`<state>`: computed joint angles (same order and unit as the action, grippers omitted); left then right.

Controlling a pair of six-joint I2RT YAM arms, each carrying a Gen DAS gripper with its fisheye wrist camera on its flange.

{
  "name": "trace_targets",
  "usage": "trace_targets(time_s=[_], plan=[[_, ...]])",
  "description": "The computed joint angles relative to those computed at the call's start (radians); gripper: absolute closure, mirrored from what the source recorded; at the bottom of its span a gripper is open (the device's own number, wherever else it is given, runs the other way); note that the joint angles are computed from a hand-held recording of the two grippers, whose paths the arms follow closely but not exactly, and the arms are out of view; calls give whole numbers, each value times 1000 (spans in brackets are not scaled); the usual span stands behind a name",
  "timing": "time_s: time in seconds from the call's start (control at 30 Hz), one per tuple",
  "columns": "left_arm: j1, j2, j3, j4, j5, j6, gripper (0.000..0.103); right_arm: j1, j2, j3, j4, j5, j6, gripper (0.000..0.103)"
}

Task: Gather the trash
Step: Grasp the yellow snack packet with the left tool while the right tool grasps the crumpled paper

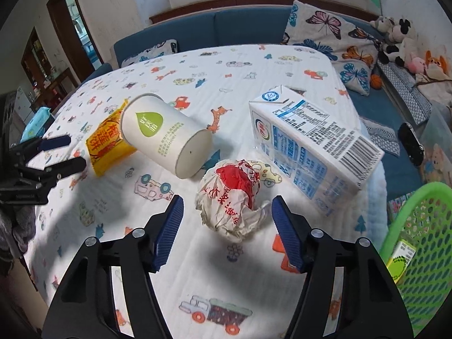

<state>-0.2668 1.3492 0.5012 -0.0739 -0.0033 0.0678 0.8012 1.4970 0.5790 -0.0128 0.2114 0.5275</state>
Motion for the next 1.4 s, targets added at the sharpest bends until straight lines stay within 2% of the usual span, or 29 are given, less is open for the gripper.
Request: trace_targets(time_s=[0.27,0.53,0.93,1.0,1.03,1.1,1.13,1.2,1.3,1.4], plan=[[87,183,141,-24,109,149,11,-4,56,30,-2,21,-27,41],[73,283,189,11,116,250,11,-15,77,38,7,19,-33,43],[49,376,219,49,106,290,12,-20,92,43,21,26,-36,44],[51,375,213,56,104,283,20,-16,94,43,25,33,-35,45],[55,374,211,58,108,275,22,-11,93,44,24,38,-30,46],[63,365,203,61,119,261,33,-7,88,41,25,40,-25,46],[66,362,200,62,121,256,34,-1,84,38,25,44,-21,47],[70,350,186,70,120,244,44,7,70,31,25,51,-13,47],[78,325,161,75,126,228,54,20,46,20,21,57,0,48],[86,286,130,74,129,210,58,32,6,0,18,60,16,48]])
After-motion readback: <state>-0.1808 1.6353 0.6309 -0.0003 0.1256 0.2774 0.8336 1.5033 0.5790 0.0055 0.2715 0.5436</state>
